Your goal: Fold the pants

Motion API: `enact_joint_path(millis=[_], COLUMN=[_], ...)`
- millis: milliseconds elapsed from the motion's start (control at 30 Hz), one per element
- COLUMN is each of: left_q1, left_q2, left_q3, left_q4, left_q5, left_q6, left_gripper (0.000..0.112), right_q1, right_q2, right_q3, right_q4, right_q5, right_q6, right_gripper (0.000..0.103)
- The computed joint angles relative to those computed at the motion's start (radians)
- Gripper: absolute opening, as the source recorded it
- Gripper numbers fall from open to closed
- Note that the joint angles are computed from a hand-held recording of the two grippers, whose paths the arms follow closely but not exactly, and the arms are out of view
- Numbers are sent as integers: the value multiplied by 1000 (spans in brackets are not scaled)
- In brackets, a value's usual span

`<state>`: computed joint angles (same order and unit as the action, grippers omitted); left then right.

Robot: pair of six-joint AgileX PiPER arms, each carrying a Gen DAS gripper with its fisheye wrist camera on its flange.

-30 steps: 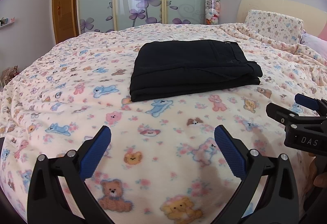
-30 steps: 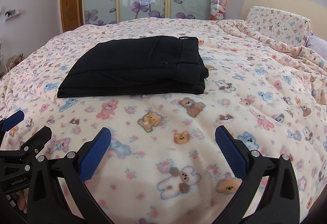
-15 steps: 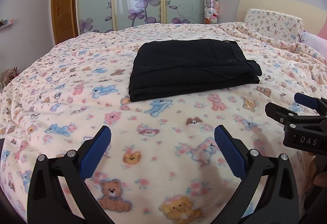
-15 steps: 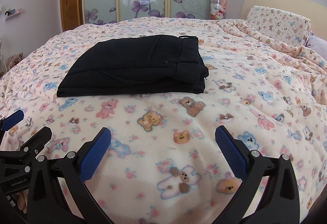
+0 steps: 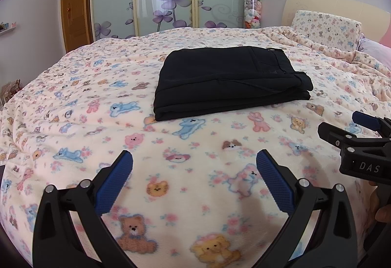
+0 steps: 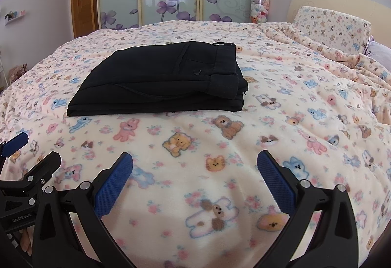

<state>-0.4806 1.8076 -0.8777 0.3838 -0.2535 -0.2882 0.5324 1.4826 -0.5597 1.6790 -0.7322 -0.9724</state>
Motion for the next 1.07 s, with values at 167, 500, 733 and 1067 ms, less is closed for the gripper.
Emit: enact_joint_path(millis=[167, 500, 733, 1067], left_q1=[1, 9, 9, 32], left_q2=[0, 1, -9, -2], left_q3=[-2, -1, 15, -6], left_q4=[5, 14, -63, 53], left_q5=[2, -1, -23, -4], left_q6=[-5, -21, 54, -76], left_gripper=[101, 101, 101, 101], right_q1=[2, 0, -4, -5], right_q2=[-2, -2, -1, 0], right_q3=[2, 1, -1, -2], right_q4=[1, 1, 1, 1], right_q5=[-1, 1, 4, 5], right_q6=[0, -3, -6, -8], right_gripper=[102, 102, 102, 102])
